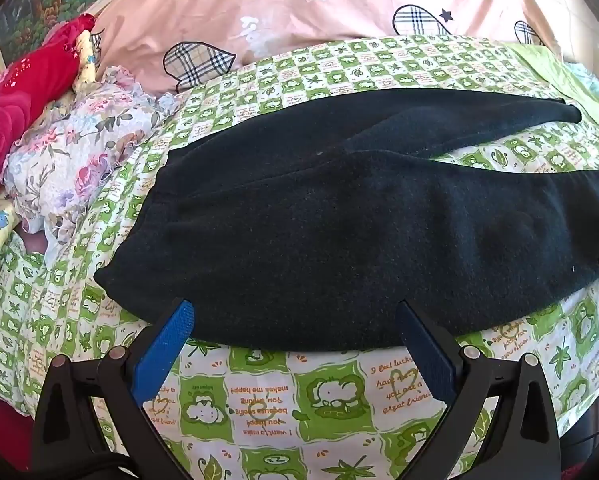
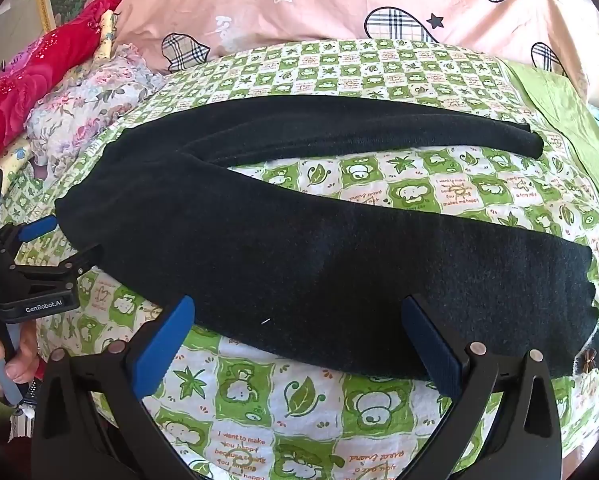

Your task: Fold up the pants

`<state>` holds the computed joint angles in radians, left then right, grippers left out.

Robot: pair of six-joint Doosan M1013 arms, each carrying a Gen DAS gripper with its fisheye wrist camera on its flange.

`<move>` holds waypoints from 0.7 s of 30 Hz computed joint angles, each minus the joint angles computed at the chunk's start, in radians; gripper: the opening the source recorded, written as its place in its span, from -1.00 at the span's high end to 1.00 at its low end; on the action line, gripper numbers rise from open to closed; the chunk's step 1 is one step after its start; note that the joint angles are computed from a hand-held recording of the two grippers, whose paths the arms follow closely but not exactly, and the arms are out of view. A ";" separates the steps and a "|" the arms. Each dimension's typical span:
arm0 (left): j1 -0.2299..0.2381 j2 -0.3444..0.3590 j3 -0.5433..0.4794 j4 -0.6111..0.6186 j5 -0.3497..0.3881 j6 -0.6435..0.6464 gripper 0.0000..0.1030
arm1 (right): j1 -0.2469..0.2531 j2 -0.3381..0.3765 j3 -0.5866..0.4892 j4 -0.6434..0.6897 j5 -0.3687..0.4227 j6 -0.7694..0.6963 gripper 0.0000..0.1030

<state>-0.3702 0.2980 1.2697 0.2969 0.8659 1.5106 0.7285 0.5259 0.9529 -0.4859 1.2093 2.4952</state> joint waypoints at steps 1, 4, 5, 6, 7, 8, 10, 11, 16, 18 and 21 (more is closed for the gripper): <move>-0.001 -0.002 0.005 0.004 -0.004 -0.002 -0.97 | 0.000 -0.001 0.001 0.001 -0.002 -0.002 -1.00; 0.000 -0.001 0.003 0.001 -0.001 0.001 -0.97 | 0.000 0.001 -0.003 0.001 0.001 -0.001 -1.00; -0.001 -0.001 0.003 0.001 0.000 0.001 -0.97 | 0.000 0.001 -0.003 0.001 0.002 -0.001 -1.00; -0.001 -0.002 0.004 0.004 0.000 -0.002 -0.97 | 0.000 0.001 -0.003 0.001 0.001 0.000 -1.00; -0.002 -0.003 0.005 0.010 0.000 -0.007 -0.97 | 0.001 0.002 -0.004 0.001 0.001 -0.001 -1.00; -0.004 -0.003 0.006 0.015 0.000 -0.010 -0.97 | 0.001 0.002 -0.005 0.001 0.003 -0.001 -1.00; -0.005 -0.005 0.008 0.016 0.001 -0.011 -0.97 | 0.001 0.002 -0.006 0.002 0.004 -0.002 -1.00; 0.003 0.004 -0.002 -0.005 -0.002 -0.002 -0.97 | 0.002 0.002 -0.005 0.000 0.003 0.000 -1.00; 0.004 0.008 -0.005 -0.007 -0.002 -0.001 -0.97 | 0.002 0.003 -0.007 0.001 0.004 0.000 -1.00; 0.003 0.003 0.001 -0.002 -0.003 -0.004 -0.97 | 0.002 0.004 -0.008 0.000 0.005 0.000 -1.00; 0.005 0.002 0.002 -0.007 -0.003 0.000 -0.97 | 0.002 0.003 -0.009 0.002 0.004 -0.001 -1.00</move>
<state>-0.3655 0.3000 1.2717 0.2897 0.8629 1.5104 0.7305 0.5294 0.9441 -0.4838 1.2135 2.4942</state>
